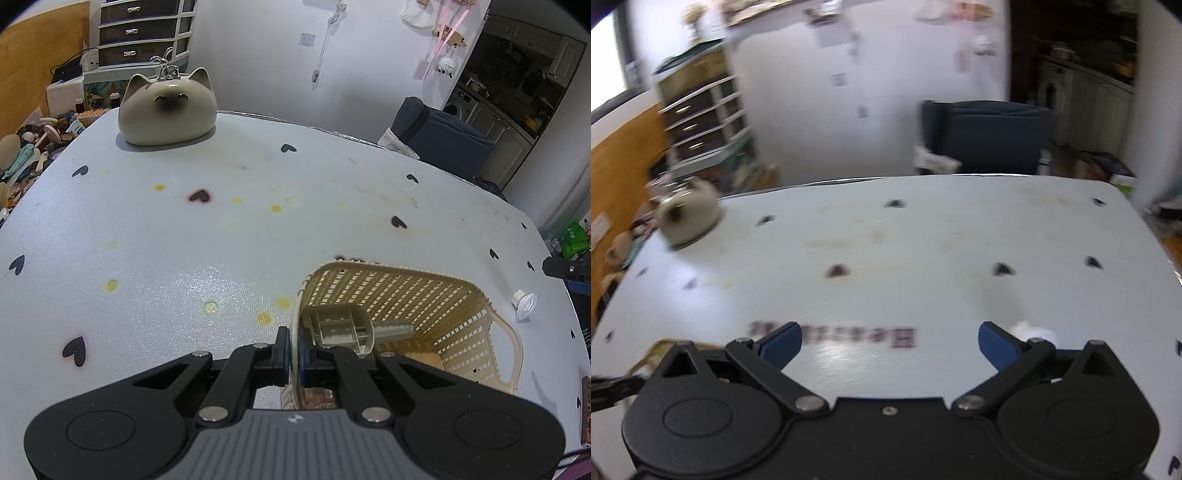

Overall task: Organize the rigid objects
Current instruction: 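Move the open right tool to the white plastic suction cup, then close the right tool on the white suction cup and lift it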

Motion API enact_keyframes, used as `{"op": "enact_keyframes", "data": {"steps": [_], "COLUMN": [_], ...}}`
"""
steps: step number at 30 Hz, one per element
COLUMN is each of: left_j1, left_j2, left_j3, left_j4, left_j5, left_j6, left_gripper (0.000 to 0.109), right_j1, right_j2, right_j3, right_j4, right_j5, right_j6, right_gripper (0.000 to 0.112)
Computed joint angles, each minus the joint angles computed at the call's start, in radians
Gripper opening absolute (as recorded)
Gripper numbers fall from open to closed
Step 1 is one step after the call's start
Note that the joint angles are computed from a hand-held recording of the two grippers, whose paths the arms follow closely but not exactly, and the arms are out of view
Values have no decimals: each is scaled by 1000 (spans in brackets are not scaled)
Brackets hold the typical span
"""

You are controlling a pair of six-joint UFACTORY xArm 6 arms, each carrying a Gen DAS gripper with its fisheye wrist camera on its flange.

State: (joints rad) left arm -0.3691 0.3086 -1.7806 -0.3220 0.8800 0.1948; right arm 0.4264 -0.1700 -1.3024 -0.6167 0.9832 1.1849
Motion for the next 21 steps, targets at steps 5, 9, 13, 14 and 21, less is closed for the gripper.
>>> {"op": "enact_keyframes", "data": {"steps": [5,9,13,14,21], "left_j1": [0,-1,-2,-2,-3], "left_j2": [0,0,2,6,9], "left_j3": [0,4,3,-3,-10], "left_j4": [-1,0,3,4,9], "left_j5": [0,-2,-1,1,7], "left_j6": [0,-2,-4,-5,-7], "left_gripper": [5,5,5,5,5], "right_j1": [-39,-74,-105,-111,-121], "right_j2": [-37,-76,-106,-108,-69], "right_j3": [84,169,248,263,281], "right_j4": [-64,-75,-66,-69,-160], "right_j5": [58,71,19,1,-38], "right_j6": [125,252,379,410,620], "right_gripper": [103,102,92,88,75]}}
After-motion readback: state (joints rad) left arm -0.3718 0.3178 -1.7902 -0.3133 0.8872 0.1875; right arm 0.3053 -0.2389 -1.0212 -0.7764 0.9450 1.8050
